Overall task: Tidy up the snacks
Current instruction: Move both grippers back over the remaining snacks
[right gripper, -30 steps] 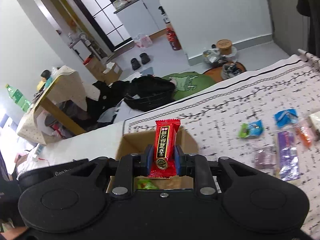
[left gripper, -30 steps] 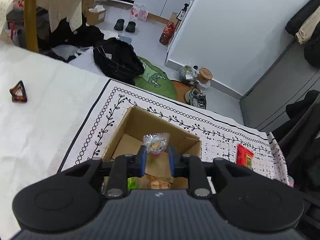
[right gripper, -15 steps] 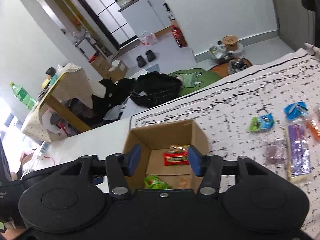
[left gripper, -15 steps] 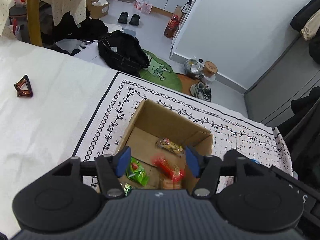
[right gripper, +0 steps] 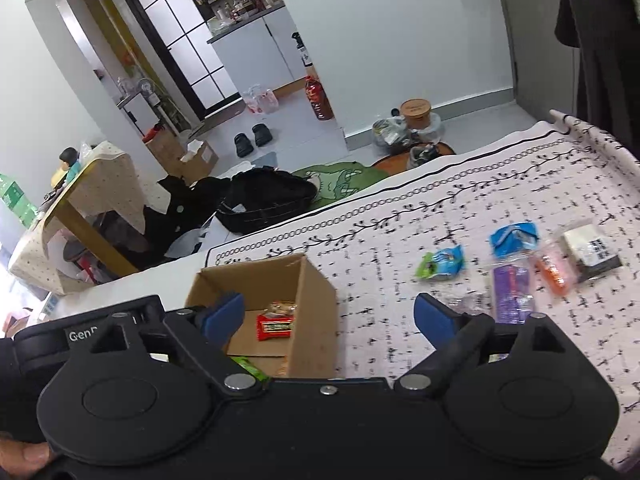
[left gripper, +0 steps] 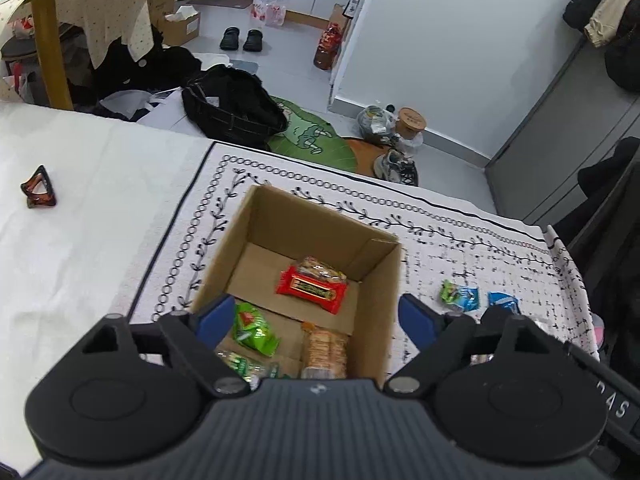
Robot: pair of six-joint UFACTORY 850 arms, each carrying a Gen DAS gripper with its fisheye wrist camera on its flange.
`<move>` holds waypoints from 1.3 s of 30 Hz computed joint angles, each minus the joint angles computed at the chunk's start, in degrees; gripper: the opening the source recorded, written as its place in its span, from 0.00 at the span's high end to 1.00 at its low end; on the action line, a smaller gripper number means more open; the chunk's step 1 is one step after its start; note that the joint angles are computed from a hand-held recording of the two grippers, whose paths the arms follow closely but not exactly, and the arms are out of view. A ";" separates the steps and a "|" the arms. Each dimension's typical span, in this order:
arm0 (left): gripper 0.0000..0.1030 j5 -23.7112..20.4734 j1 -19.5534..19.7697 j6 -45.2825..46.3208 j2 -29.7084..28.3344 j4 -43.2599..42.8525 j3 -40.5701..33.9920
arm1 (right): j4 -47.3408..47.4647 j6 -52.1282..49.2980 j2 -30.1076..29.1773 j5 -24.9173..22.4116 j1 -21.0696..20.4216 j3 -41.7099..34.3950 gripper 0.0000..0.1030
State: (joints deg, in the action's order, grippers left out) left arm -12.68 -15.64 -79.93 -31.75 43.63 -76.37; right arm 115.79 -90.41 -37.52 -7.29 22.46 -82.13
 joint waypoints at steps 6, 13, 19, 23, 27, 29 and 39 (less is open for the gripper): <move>0.00 -0.90 -2.09 -10.83 -0.45 10.31 -0.59 | 8.97 -10.00 1.71 -0.37 -1.48 2.76 0.05; 0.00 -1.63 -3.79 -13.72 -1.07 11.71 -1.80 | 21.22 -26.51 4.13 -1.21 -3.49 6.39 0.02; 0.00 -1.12 -4.99 -11.24 -2.12 9.22 -2.97 | 31.74 -39.63 5.49 -1.55 -5.74 9.07 0.01; 0.00 -1.47 -6.38 -12.87 -3.07 11.78 -4.13 | 30.37 -39.26 6.15 -2.02 -7.28 10.45 0.01; 0.00 -2.74 -7.86 -14.71 -3.73 14.43 -5.07 | 25.92 -38.19 6.85 -3.08 -8.99 11.89 0.01; 0.00 -2.17 -8.38 -15.41 -3.96 15.79 -5.23 | 22.74 -36.85 7.06 -3.90 -10.01 12.51 0.01; 0.00 -1.74 -10.47 -1.97 -7.65 2.74 -9.28 | 15.94 -32.78 6.90 -2.61 -13.79 12.87 0.02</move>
State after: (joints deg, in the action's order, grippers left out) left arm -14.43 -26.11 -81.90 -39.40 46.37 -85.65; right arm 131.73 -123.19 -30.62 -9.89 8.66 -69.27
